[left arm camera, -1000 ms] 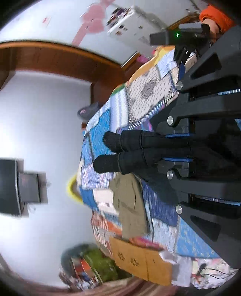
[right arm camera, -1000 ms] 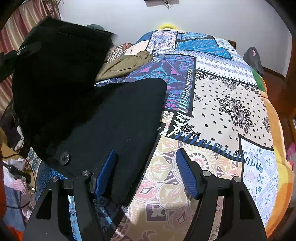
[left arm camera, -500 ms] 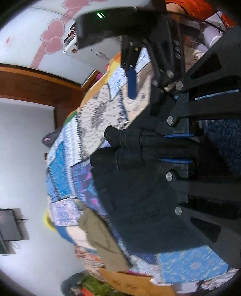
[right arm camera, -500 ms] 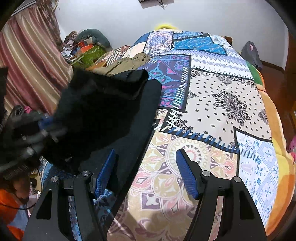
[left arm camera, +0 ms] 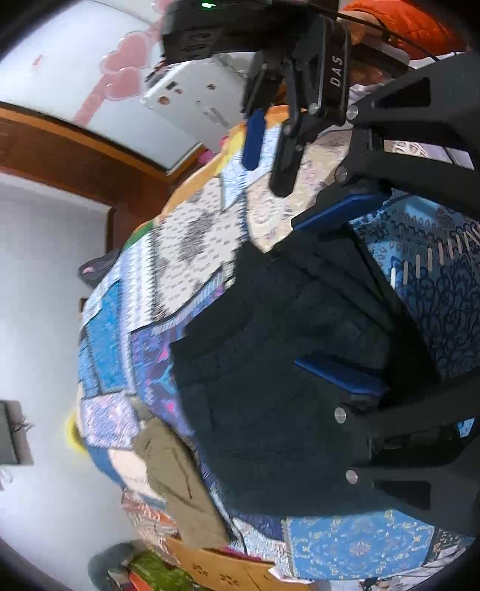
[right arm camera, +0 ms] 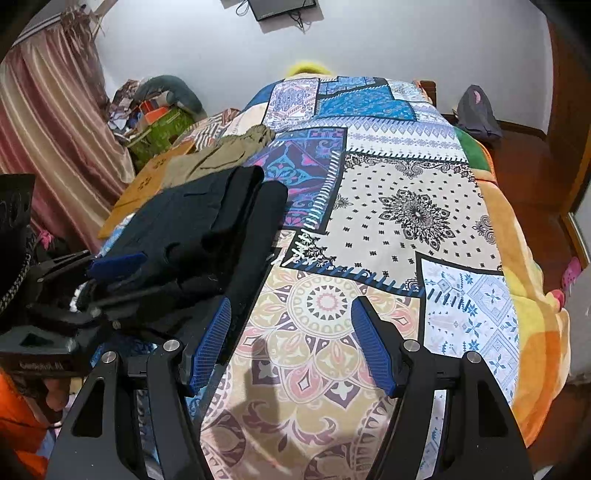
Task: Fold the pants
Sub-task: 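Lower the folded black pants onto the quilt and open the left gripper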
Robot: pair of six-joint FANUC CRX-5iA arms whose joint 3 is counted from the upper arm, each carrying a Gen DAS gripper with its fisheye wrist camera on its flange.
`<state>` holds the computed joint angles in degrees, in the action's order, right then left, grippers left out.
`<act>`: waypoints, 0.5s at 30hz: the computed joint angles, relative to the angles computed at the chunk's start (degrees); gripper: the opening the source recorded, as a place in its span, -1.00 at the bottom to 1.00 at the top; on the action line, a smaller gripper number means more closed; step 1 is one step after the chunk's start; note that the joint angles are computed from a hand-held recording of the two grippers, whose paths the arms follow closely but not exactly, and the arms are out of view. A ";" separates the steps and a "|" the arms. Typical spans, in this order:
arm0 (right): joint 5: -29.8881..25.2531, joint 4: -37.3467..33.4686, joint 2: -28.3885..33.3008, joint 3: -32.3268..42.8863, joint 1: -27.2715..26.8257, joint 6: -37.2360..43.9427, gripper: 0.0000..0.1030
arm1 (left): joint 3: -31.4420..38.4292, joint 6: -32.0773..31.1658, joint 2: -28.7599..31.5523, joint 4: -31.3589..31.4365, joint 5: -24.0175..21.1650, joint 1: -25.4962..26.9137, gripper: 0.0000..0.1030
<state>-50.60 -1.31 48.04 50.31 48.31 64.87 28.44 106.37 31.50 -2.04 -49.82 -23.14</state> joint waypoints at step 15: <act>-7.38 -3.15 13.48 26.27 1.82 7.03 0.26 | -5.00 5.80 -3.51 -5.89 -2.98 3.66 0.37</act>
<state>-57.97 -4.46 61.52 76.59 50.13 71.90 23.44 112.16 27.99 -7.93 -52.80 -19.48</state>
